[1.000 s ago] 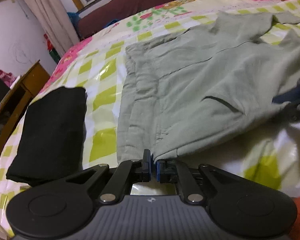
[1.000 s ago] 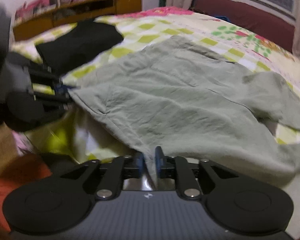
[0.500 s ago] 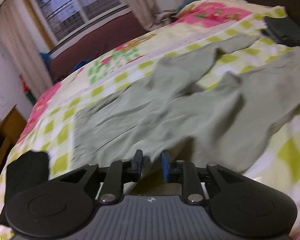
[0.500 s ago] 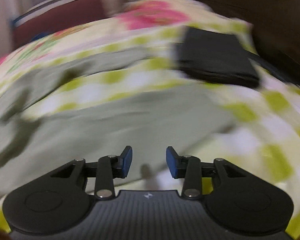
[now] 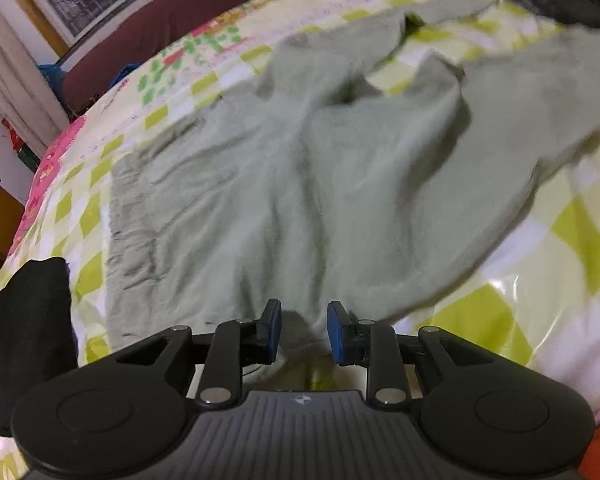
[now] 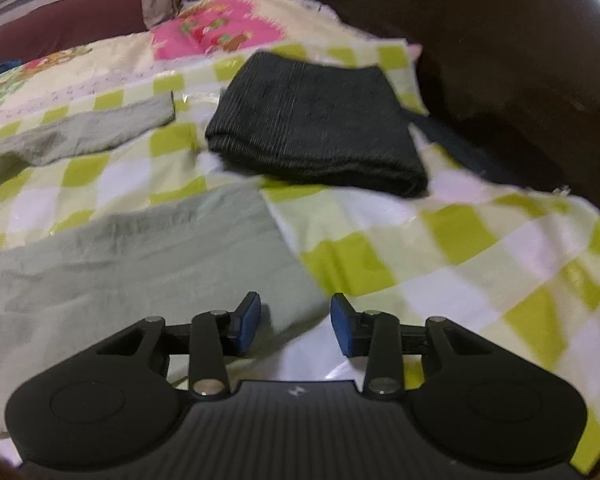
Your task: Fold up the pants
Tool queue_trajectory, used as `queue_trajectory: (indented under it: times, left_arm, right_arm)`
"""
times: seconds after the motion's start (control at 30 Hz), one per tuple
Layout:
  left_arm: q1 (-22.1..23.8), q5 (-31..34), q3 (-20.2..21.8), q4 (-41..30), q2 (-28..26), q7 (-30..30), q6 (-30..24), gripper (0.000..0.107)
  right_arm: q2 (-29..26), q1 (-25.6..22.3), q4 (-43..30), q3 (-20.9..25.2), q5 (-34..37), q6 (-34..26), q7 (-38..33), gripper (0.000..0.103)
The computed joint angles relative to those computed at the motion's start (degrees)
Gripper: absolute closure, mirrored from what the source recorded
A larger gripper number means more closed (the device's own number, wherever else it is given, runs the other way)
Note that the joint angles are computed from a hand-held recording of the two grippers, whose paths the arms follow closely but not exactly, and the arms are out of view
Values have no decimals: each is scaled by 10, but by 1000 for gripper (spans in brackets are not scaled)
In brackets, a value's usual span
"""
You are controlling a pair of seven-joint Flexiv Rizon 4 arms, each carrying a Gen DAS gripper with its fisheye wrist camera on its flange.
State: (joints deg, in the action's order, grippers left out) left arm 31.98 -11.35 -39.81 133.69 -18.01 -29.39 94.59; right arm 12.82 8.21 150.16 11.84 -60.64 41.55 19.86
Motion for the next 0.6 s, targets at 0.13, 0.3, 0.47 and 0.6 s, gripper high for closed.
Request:
queue_trajectory:
  times: [0.13,0.3,0.47,0.6]
  left_arm:
    - [144,-16,-165,-19,-41,11,5,59]
    - [60,150,-70,-205,-161,-62,4,43]
    - [-115,95,86,-438,-270,-2,-77,43]
    - [-238,-9,234,-614,-334,37,-220,44]
  right_arm:
    - [-34,-11,-47,-16,-104,63,-54,61]
    - [-202,-48,-210,-79,-262,248,-138,60]
    - [-400,-27,-429,-99,-115,379,-454,57]
    - [-524,-71,-601,25,103,302,-793,55]
